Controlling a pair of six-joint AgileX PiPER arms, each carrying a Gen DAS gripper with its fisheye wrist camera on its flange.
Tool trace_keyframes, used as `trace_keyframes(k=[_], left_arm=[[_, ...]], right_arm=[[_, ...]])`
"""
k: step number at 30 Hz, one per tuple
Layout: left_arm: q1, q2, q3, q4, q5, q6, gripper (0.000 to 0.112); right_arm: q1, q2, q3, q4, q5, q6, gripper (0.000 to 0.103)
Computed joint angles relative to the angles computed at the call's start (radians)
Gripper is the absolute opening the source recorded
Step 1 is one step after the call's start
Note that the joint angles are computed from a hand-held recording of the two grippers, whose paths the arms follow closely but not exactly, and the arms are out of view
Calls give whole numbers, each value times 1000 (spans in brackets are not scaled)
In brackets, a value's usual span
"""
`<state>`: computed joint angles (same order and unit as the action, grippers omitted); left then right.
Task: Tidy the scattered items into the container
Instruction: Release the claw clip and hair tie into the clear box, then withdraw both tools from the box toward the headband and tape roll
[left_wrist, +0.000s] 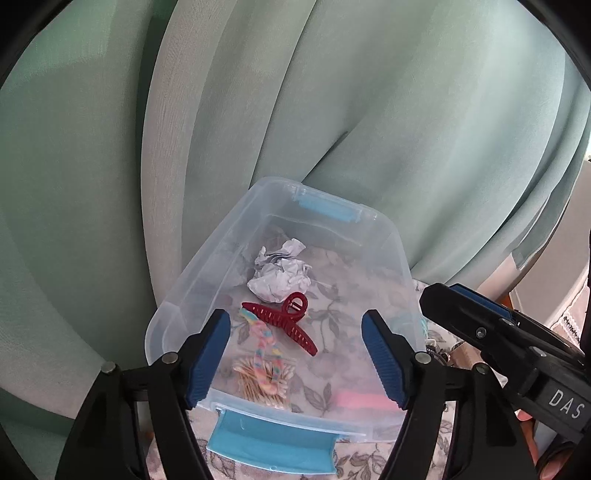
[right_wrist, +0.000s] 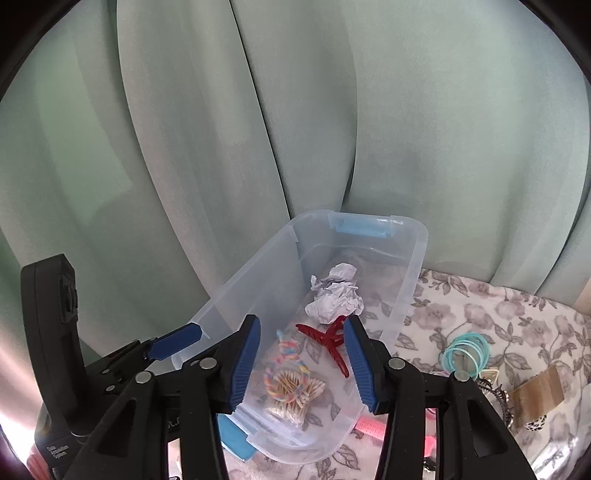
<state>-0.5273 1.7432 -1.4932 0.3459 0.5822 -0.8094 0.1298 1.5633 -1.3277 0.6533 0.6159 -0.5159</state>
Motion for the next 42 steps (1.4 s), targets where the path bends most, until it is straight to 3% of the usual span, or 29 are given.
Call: trace_keyframes(k=[5, 17, 25, 32, 42], left_arm=[[-48, -35, 3, 58, 39, -44, 80], [-270, -39, -154, 283, 235, -158, 85], [-410, 2, -257, 380, 342, -189, 86], [-448, 94, -431, 283, 390, -137, 86], [-509, 305, -758, 189, 547, 8, 86]], right_arm=[[-42, -79, 59, 38, 8, -30, 56], [-248, -295, 197, 207, 79, -172, 60], [-488, -427, 303, 373, 210, -285, 62], [-755, -473, 343, 495, 370, -383, 63], [-1036, -399, 355, 570, 533, -448, 63]])
